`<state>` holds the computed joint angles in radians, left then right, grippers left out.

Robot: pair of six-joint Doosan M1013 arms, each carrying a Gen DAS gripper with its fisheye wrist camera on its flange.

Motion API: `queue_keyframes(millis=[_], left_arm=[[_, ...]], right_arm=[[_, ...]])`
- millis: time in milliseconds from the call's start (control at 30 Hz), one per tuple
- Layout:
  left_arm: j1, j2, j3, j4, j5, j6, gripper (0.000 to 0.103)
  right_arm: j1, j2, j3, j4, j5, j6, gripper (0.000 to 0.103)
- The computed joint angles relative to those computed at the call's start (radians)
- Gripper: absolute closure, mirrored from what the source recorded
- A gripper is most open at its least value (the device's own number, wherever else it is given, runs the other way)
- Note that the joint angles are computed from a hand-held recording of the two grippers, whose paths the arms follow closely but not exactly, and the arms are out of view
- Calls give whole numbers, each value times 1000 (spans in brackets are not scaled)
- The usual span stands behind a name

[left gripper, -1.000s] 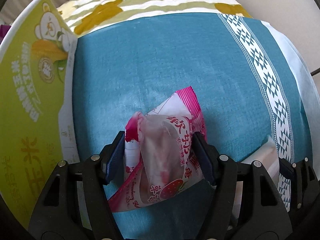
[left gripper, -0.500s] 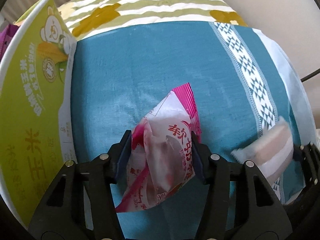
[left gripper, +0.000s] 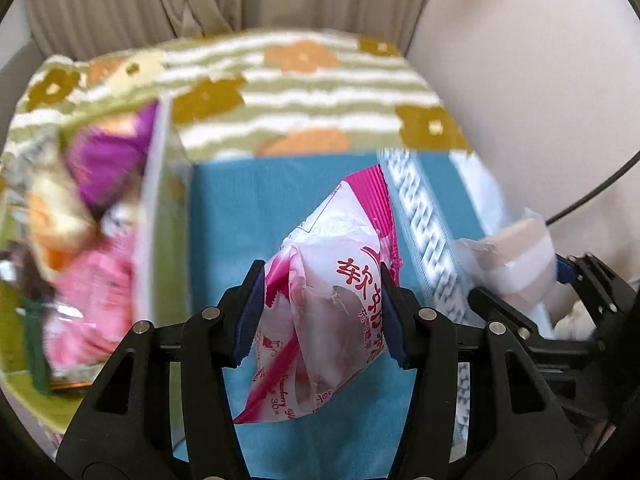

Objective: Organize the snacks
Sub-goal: 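Carry both snacks into the green box and open both tools to release them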

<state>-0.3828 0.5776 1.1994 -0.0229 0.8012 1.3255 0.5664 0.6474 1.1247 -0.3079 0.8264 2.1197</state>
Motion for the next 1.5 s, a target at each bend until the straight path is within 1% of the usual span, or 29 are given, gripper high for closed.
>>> queue_keyframes(millis=[100,167,233,333,500,600,700,800,833,867,900,933,1000,1133,1267,1367,1500], left_arm=[[18,-46,19,19,-31,-26,54],[34,-73,35,49,-46,-54,54],[50,-95,52,94,-55,-87,54],[84,-121,79,127,-61,-116,54],[138,-152,123,178,-68,-117,54],[173,-157,146,193,-54,-92,55],[210,-149,156,147,-38,-20,55],[229,-139,156,94,-25,85,54],[230,-137,157,102,-22,99,47],[229,-135,158,119,-19,100,30],[230,-136,162,127,-24,106,17],[234,-141,172,126,-38,117,0],[242,-159,199,110,-74,143,0],[259,-175,214,132,-87,137,0],[285,-190,224,73,-112,151,0],[296,-193,224,63,-126,150,0],[309,-188,223,60,-127,148,0]], right_arm=[[6,-1,-47,10,-9,-50,33],[16,4,-82,13,-14,-84,33],[25,14,-123,45,-22,-124,33],[43,45,-200,94,-16,-176,33],[79,112,-329,173,4,-223,33],[101,169,-424,208,43,-225,33],[115,229,-524,252,92,-218,33],[128,278,-598,261,141,-195,33],[132,288,-614,261,153,-188,33],[137,302,-635,257,169,-178,33],[137,303,-636,255,175,-172,33],[140,311,-649,249,186,-163,33],[145,323,-667,234,204,-133,33],[150,327,-677,210,228,-94,33],[155,337,-702,196,255,-64,33],[162,370,-774,187,305,-61,33],[173,437,-904,185,389,-57,31]])
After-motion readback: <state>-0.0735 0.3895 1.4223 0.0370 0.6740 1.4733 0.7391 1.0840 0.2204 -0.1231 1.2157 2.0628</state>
